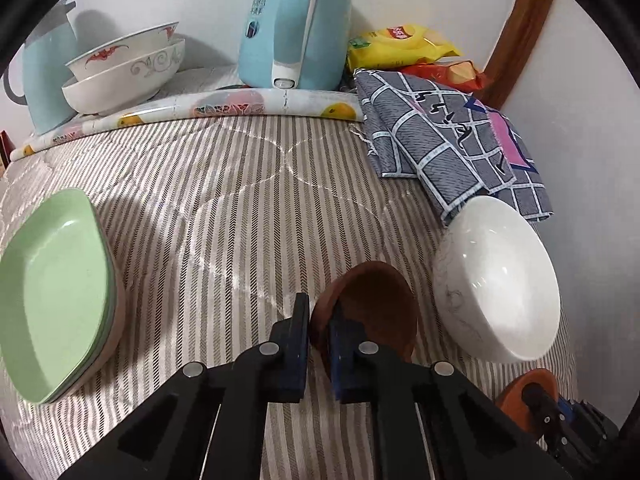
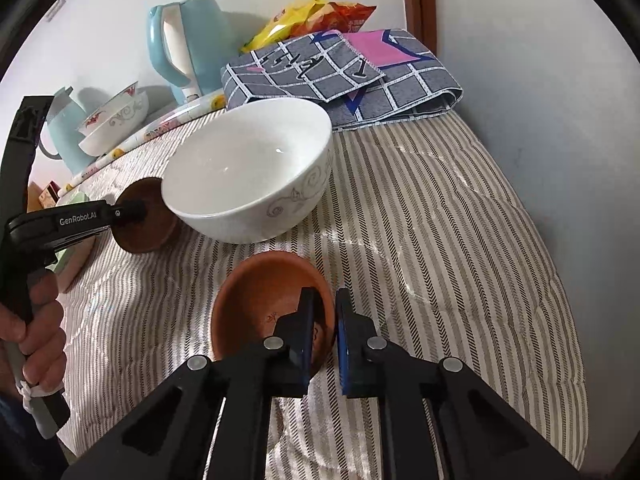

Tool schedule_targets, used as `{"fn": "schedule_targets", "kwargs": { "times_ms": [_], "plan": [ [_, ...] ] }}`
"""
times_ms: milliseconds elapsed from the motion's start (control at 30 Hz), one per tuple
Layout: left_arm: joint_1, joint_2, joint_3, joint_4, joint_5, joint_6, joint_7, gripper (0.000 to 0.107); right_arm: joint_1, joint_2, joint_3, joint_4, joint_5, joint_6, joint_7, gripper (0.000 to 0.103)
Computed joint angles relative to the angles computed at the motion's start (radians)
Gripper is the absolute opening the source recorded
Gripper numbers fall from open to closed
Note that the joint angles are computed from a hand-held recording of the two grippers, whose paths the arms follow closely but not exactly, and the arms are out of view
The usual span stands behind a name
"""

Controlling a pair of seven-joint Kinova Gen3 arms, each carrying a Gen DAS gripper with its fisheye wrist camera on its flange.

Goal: Organize plates and bowls
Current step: 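Close the right tool on the brown clay bowl rim while the left tool holds another brown bowl, then carry the brown clay bowl into the white bowl and open the right tool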

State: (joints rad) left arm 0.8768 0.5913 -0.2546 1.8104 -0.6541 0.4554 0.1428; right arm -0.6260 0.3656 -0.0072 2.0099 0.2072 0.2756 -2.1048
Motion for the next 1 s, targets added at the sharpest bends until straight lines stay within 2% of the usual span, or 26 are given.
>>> {"fn": "schedule_targets", "kwargs": {
  "times_ms": [200, 433, 733, 800, 1000],
  "plan": [
    [0.045, -0.025, -0.018, 0.021, -0.031, 0.003, 0.045, 0.009, -0.07, -0.035, 0.051, 0.021, 0.051, 0.005, -0.068, 0.009],
    [0.089, -0.076, -0.015, 0.056, -0.113, 0.037, 0.155, 0.009, -0.088, -0.095, 0.051, 0.047, 0.116, 0.005, -0.145, 0.009],
    [0.061, -0.138, 0.065, 0.078, -0.218, 0.121, 0.267, 0.009, -0.047, -0.151, 0.002, 0.001, 0.191, 0.041, -0.2, 0.009],
    [0.045, -0.146, 0.089, 0.077, -0.232, 0.143, 0.274, 0.009, -0.052, -0.146, 0.003, -0.03, 0.223, 0.058, -0.225, 0.009],
    [-0.013, -0.165, 0.15, 0.084, -0.282, 0.177, 0.306, 0.009, -0.012, -0.087, -0.038, -0.13, 0.199, 0.106, -0.185, 0.009]
  ]
}}
